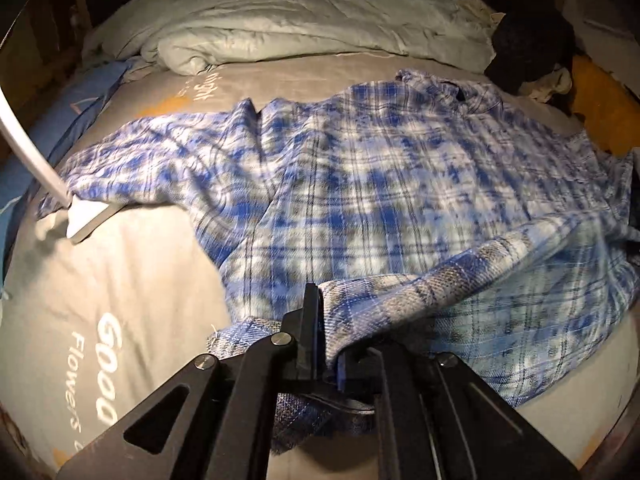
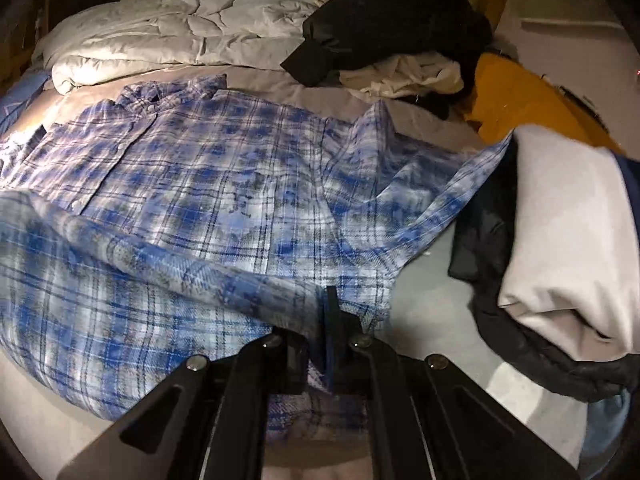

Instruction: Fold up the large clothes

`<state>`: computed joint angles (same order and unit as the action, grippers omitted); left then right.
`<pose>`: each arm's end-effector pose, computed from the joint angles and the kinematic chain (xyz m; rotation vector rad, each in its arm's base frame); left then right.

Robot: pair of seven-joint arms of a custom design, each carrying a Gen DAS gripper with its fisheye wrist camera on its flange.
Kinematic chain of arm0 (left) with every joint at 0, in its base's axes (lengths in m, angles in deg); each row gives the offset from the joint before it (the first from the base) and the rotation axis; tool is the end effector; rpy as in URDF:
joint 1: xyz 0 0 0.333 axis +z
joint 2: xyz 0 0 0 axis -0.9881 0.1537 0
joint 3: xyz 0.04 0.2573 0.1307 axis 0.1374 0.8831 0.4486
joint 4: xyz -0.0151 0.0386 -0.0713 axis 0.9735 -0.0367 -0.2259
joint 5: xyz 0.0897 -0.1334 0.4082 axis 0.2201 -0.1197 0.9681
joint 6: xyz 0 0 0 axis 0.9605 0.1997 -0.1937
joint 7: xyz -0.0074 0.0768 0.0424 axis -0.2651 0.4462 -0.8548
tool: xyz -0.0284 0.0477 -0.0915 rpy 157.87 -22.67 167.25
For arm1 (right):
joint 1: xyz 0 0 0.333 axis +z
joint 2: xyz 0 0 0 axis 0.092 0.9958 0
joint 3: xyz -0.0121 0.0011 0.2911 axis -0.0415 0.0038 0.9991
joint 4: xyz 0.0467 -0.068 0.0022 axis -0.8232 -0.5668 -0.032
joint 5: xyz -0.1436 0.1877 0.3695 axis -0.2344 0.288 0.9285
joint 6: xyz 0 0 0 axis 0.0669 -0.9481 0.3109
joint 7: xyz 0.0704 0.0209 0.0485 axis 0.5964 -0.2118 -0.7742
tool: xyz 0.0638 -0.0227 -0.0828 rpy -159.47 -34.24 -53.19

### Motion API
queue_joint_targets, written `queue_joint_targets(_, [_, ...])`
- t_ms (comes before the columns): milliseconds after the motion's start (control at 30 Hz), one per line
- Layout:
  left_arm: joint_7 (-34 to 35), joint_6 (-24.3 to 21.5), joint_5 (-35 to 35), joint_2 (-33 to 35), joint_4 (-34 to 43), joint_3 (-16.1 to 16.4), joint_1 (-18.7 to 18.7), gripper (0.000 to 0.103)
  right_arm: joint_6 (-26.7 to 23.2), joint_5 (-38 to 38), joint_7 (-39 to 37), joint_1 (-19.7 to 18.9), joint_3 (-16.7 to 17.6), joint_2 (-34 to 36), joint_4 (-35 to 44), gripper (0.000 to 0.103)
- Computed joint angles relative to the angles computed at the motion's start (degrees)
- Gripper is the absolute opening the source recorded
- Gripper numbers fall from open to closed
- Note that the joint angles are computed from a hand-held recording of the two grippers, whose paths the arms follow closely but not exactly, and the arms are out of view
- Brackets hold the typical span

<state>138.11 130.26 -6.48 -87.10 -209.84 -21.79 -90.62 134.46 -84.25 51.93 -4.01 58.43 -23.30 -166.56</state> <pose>0.4893 -0.1505 0.4667 -1.7867 1.9934 -0.5968 0.4946 0.0063 0.4439 -1.8874 1.9290 -0.8800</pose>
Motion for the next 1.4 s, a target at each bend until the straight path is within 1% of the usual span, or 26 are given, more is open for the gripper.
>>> queue_joint_targets(67, [0.04,0.61,0.29,-0.62,-0.42,-0.26,-0.04,0.025,1.56,0.52,-1.06,0.5,-0.67,-0.64,-0.91,0.016])
queue_joint_targets(100, [-0.16,1.29,0.13,-1.4,-1.02,-0.25,-0.22,0.052,2.64,0.99,-1.34,0.61,-0.94,-1.41,-1.6,0.039])
queue_joint_targets(133, [-0.03,2.57,-0.54,-2.27,-1.77,0.14,-0.71,0.086,3.66,1.92,-1.61,0.77,-1.29,-2.25,-2.3,0.059])
queue_joint_targets(167, [-0.07,5.12,-1.24,-3.66,-3.23,0.6,-1.14,0.098,5.29,3.11,-1.57,0.81,-1.65,-3.52,-3.36,0.087])
queue_joint_targets(200, [-0.63,8.11,-1.59,-5.54,-5.16,0.78,-1.31,0.103,7.64,4.66,-1.47,0.85,-2.12,-5.26,-4.84,0.095])
queue_joint_targets(233, [-0.75,10.02,-2.09,-7.22,-6.58,1.32,-1.8,0.103,9.12,6.75,-2.22,1.55,-3.12,-6.88,-6.01,0.095])
queue_joint_targets(267, [0.0,10.4,-3.04,-8.35,-7.21,2.5,-2.93,0.103,9.9,8.63,-3.41,2.44,-4.26,-7.97,-6.76,0.096])
queue_joint_targets(300, [0.83,10.49,-4.24,-9.29,-7.61,3.79,-4.13,0.103,11.06,10.3,-4.04,2.89,-5.1,-9.45,-7.83,0.101])
queue_joint_targets(333, [1.15,10.68,-5.37,-10.46,-8.23,4.66,-4.92,0.103,12.24,11.26,-3.44,1.96,-4.6,-11.05,-9.03,0.103])
queue_joint_targets(400, [0.92,10.82,-7.06,-12.47,-9.32,5.58,-5.59,0.103,12.96,12.52,-3.11,-0.07,-3.25,-12.88,-10.11,0.103])
queue_joint_targets(500, [0.63,9.02,-7.63,-13.47,-9.53,5.7,-5.18,0.103,10.62,14.05,-3.61,-2.85,-1.22,-14.17,-10.26,0.103])
queue_joint_targets(533, [0.04,7.97,-7.22,-13.44,-9.36,5.08,-4.33,0.103,9.4,14.93,-3.82,-3.35,-0.97,-13.87,-9.79,0.103])
queue_joint_targets(567, [-0.31,7.28,-6.92,-13.34,-9.42,4.77,-3.73,0.103,8.36,16.01,-4.34,-3.04,-1.48,-13.67,-9.53,0.103])
queue_joint_targets(667, [-0.45,4.52,-7.83,-12.19,-8.9,5.43,-3.69,0.103,3.77,21.43,-8.46,1.35,-6.78,-11.96,-7.95,0.103])
queue_joint_targets(733, [0.51,3.45,-9.98,-11.6,-8.87,6.86,-4.68,0.103,1.69,24.81,-10.54,3.23,-8.99,-10.61,-6.89,0.103])
queue_joint_targets(767, [1.14,3.18,-11.02,-11.56,-8.98,7.37,-5.06,0.103,1.22,25.61,-11.12,3.3,-9.05,-10.39,-6.8,0.103])
queue_joint_targets(833, [2.33,2.59,-12.58,-11.37,-9.05,7.89,-5.44,0.103,0.87,25.82,-11.33,2.42,-7.98,-10.1,-6.72,0.103])
queue_joint_targets(900, [2.8,1.48,-12.92,-10.87,-8.75,7.3,-4.97,0.103,0.88,25.12,-11.19,1.42,-6.61,-10.08,-6.82,0.103])
queue_joint_targets(1000, [5.13,-1.51,-13.93,-9.34,-7.59,7.17,-5.54,0.102,0.54,24.4,-11.5,1.02,-5.82,-9.77,-6.63,0.103])
queue_joint_targets(1033, [6.79,-2.52,-14.61,-8.68,-7.11,7.37,-6.22,0.101,0.29,24.05,-11.53,0.91,-5.49,-9.62,-6.55,0.103])
queue_joint_targets(1067, [8.14,-3.22,-14.84,-8.14,-6.72,7.11,-6.48,0.099,0.05,23.79,-11.44,0.83,-5.26,-9.4,-6.36,0.103])
queue_joint_targets(1133, [7.86,-3.73,-12.25,-7.15,-6.11,4.13,-4.95,0.097,-0.41,23.39,-11.43,0.94,-5.07,-9.08,-6.13,0.103])
queue_joint_targets(1233, [3.12,-4.71,-4.22,-5.61,-5.17,-1.52,-0.98,0.097,-0.76,22.65,-11.67,1.22,-4.8,-8.65,-5.86,0.103])
queue_joint_targets(1300, [-0.59,-5.38,2.13,-4.57,-4.63,-4.45,1.32,0.097,-0.77,21.47,-11.48,0.82,-4.1,-8.47,-5.84,0.103])
queue_joint_targets(1367, [-2.8,-5.58,6.53,-4.34,-4.7,-5.29,2.28,0.092,-0.91,19.76,-10.7,-0.03,-3.01,-8.34,-5.79,0.103])
queue_joint_targets(1400, [-3.76,-5.08,7.5,-4.68,-5.0,-4.99,2.32,0.082,-1.02,18.91,-10.16,-0.46,-2.53,-8.3,-5.76,0.103])
